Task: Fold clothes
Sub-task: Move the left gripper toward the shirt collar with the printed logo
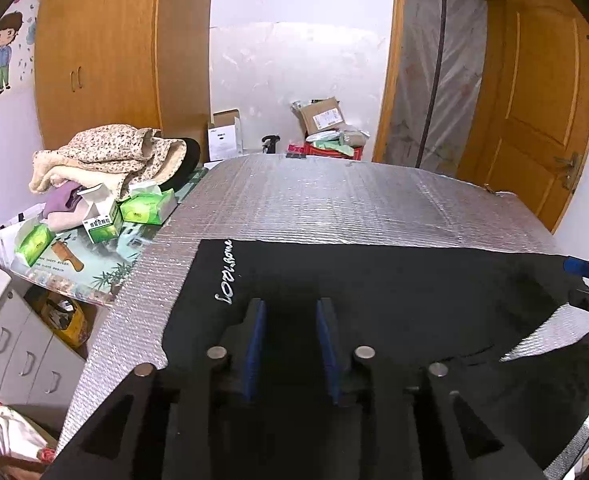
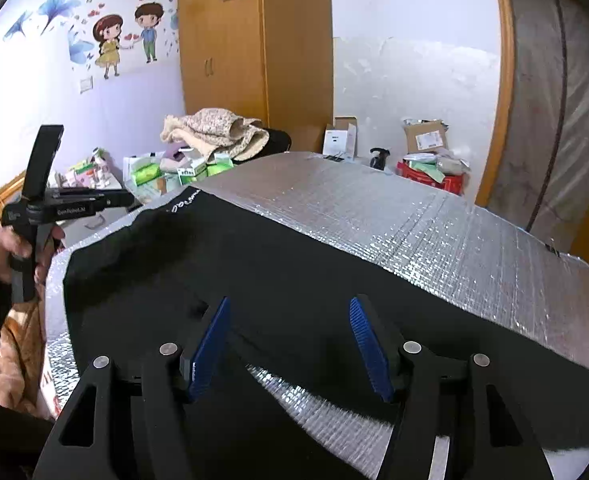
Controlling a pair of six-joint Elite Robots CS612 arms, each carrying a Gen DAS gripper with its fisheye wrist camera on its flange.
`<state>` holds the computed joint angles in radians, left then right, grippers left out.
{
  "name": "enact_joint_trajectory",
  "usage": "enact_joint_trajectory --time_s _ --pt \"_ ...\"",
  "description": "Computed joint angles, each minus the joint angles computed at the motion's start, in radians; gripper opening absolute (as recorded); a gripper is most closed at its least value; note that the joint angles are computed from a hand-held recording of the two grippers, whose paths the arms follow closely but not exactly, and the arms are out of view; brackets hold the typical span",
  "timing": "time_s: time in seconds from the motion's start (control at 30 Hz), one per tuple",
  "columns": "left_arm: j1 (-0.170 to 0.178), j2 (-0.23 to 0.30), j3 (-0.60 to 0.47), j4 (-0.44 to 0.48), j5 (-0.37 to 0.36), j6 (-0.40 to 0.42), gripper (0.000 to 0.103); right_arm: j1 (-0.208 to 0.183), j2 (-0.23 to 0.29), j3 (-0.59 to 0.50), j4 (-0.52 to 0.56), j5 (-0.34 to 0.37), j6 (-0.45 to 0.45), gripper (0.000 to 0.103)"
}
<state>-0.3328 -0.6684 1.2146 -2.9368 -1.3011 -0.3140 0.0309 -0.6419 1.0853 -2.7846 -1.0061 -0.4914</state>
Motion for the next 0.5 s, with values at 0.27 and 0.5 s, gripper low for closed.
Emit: enact_joint_trajectory --time_s 0.27,0.5 --pt "0.018 0.049 -0.095 0.112 0.037 -0.008 0.034 0.018 0.060 -0.117 0.121 -0.013 -0.073 0.064" --pt "0.024 0.078 -0.144 0.158 0.060 0.030 0.034 0.028 0.100 -0.193 0.189 -0.031 -0.104 0.064"
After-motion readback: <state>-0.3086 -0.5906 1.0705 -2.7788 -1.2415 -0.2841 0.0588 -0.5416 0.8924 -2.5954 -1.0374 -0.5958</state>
